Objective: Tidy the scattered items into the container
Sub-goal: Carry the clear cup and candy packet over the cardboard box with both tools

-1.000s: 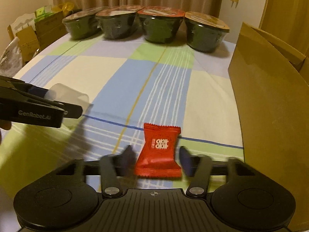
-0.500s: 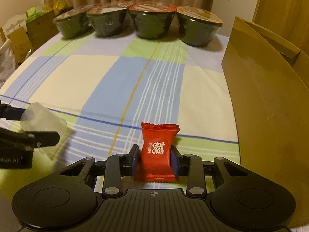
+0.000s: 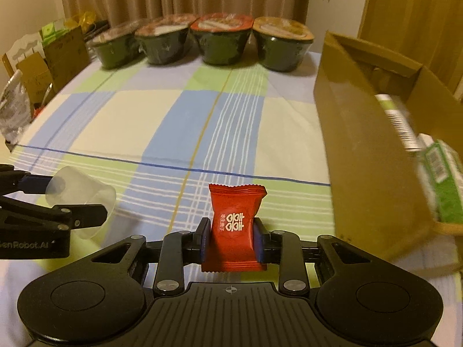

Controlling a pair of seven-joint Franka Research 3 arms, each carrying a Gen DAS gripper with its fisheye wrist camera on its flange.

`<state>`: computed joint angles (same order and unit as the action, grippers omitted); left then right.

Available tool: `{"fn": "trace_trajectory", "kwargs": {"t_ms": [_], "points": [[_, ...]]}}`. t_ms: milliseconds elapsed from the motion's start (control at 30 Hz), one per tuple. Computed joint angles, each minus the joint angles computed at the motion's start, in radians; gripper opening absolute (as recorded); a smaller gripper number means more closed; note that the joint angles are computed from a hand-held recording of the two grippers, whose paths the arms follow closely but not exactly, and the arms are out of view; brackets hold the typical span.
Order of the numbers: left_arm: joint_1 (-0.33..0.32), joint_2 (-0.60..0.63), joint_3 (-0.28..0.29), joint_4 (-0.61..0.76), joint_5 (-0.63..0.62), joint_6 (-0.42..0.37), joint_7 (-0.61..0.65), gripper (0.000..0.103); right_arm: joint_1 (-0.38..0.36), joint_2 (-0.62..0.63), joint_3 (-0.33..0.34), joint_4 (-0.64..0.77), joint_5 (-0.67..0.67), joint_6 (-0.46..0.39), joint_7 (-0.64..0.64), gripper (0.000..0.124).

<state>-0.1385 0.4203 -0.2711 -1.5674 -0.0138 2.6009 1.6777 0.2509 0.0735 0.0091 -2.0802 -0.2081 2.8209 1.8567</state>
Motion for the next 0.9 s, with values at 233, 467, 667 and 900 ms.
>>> {"fn": "trace_trajectory", "kwargs": {"t_ms": [233, 467, 667, 900], "points": [[-0.01, -0.1, -0.005, -0.067, -0.015, -0.005, -0.02, 0.068, -0.041, -0.17, 0.029, -0.107, -0.005, -0.016, 0.032, 0.032], [-0.038, -0.205, -0.01, -0.127, -0.044, -0.014, -0.022, 0.068, -0.114, -0.315, 0.07, -0.178, 0.029, -0.04, 0.019, 0.032], [-0.078, -0.269, -0.008, -0.152, -0.047, -0.02, -0.03, 0.068, -0.158, -0.408, 0.073, -0.213, 0.091, -0.052, -0.036, 0.032], [-0.13, -0.281, -0.015, -0.119, -0.025, -0.042, -0.048, 0.068, -0.214, -0.471, 0.065, -0.229, 0.135, -0.059, -0.097, 0.032]]}}
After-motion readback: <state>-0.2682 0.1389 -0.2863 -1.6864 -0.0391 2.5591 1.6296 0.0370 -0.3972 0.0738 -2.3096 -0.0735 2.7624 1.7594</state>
